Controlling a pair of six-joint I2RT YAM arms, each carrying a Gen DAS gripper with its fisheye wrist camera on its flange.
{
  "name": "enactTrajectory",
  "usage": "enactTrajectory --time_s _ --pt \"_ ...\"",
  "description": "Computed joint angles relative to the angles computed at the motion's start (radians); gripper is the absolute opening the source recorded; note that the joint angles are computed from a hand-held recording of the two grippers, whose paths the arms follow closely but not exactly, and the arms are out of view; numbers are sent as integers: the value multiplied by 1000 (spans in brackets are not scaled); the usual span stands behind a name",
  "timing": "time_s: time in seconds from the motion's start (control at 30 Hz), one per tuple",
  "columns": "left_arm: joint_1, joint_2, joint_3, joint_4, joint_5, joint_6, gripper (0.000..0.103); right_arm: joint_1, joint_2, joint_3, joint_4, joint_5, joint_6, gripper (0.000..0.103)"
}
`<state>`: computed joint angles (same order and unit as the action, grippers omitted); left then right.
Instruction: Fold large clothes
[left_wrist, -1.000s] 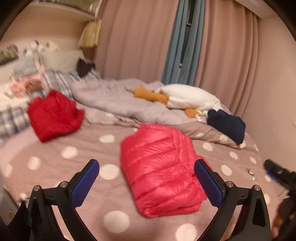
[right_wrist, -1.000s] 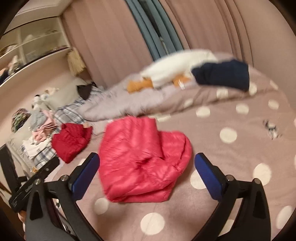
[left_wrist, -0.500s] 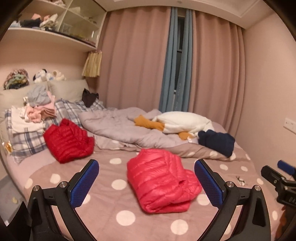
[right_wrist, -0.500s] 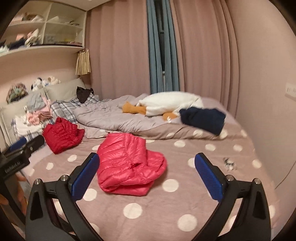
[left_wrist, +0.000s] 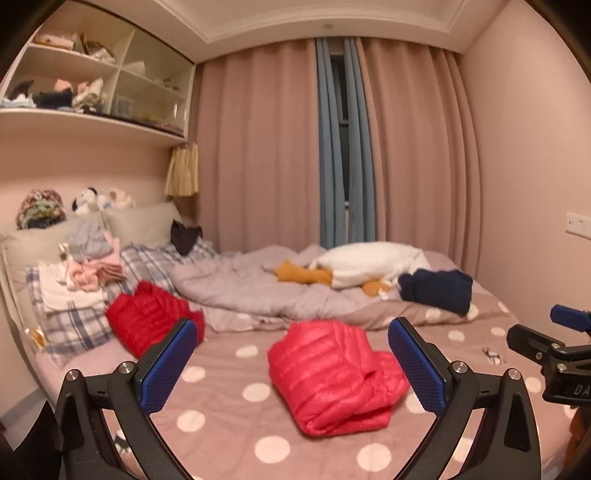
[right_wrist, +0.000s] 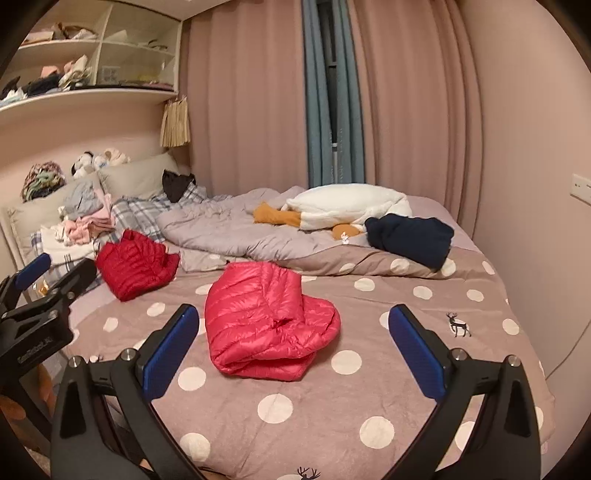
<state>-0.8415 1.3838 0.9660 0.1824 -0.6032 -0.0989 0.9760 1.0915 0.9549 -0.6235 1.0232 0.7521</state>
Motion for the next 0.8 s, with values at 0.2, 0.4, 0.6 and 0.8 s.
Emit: enactTrajectory --time_s 0.2,0.4,0.6,0.8 --pt "-20 -60 3 -48 -22 -38 102 83 8 74 -161 85 133 103" --pt "-28 -58 10 -75 -76 -44 102 139 30 113 -235 131 196 103" --pt "-24 -53 9 -99 -81 -55 102 137 35 113 -221 108 184 103" --pt "-29 -53 -6 -74 -92 -54 102 119 55 122 -225 100 176 103"
